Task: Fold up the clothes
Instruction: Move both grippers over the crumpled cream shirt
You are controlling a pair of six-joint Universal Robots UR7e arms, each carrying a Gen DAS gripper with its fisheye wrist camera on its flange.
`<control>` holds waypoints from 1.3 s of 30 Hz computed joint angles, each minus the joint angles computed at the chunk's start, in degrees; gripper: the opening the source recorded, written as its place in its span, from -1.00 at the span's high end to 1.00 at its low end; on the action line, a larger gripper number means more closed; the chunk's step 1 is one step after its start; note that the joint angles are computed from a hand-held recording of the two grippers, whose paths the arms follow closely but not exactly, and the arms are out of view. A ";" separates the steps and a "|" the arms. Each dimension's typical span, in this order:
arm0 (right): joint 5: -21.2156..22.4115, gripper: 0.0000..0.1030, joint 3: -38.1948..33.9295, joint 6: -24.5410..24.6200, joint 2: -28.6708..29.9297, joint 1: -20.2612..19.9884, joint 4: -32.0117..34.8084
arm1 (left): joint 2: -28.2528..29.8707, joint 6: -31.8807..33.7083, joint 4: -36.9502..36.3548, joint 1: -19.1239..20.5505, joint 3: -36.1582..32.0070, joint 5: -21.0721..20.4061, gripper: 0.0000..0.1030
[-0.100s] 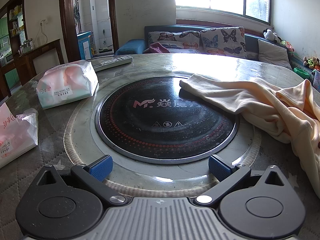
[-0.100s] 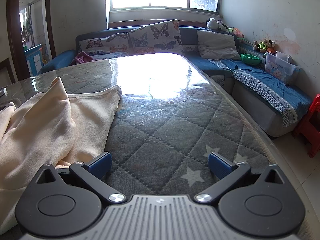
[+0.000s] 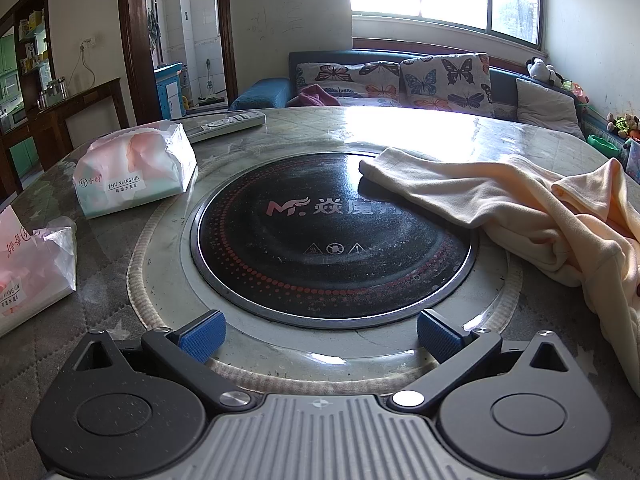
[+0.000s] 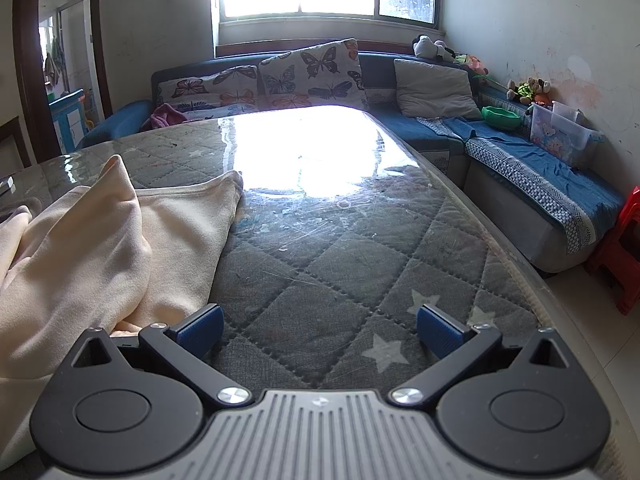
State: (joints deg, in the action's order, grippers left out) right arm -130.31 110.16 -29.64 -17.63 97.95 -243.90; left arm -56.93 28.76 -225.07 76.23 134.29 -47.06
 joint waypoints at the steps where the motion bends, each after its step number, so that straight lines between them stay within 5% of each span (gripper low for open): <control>1: 0.40 -1.00 0.29 0.26 -0.15 -0.19 -0.08 | -0.02 0.01 -0.02 0.00 0.01 0.07 -1.00; 11: 5.43 -1.00 6.25 1.09 -2.03 -1.14 -1.23 | 0.89 -4.42 0.14 -2.51 0.39 5.50 -1.00; 21: 8.14 -1.00 11.21 -0.50 -1.62 2.38 -3.23 | 0.72 -10.96 0.94 -8.03 5.16 8.95 -1.00; 39: 7.41 -1.00 13.63 1.86 1.46 7.33 -4.70 | 2.25 -18.56 4.62 -16.83 10.66 10.37 -1.00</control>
State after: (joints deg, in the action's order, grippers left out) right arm -122.90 123.79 -27.78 -16.17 105.28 -248.60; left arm -54.68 10.20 -220.45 59.39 144.95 -36.69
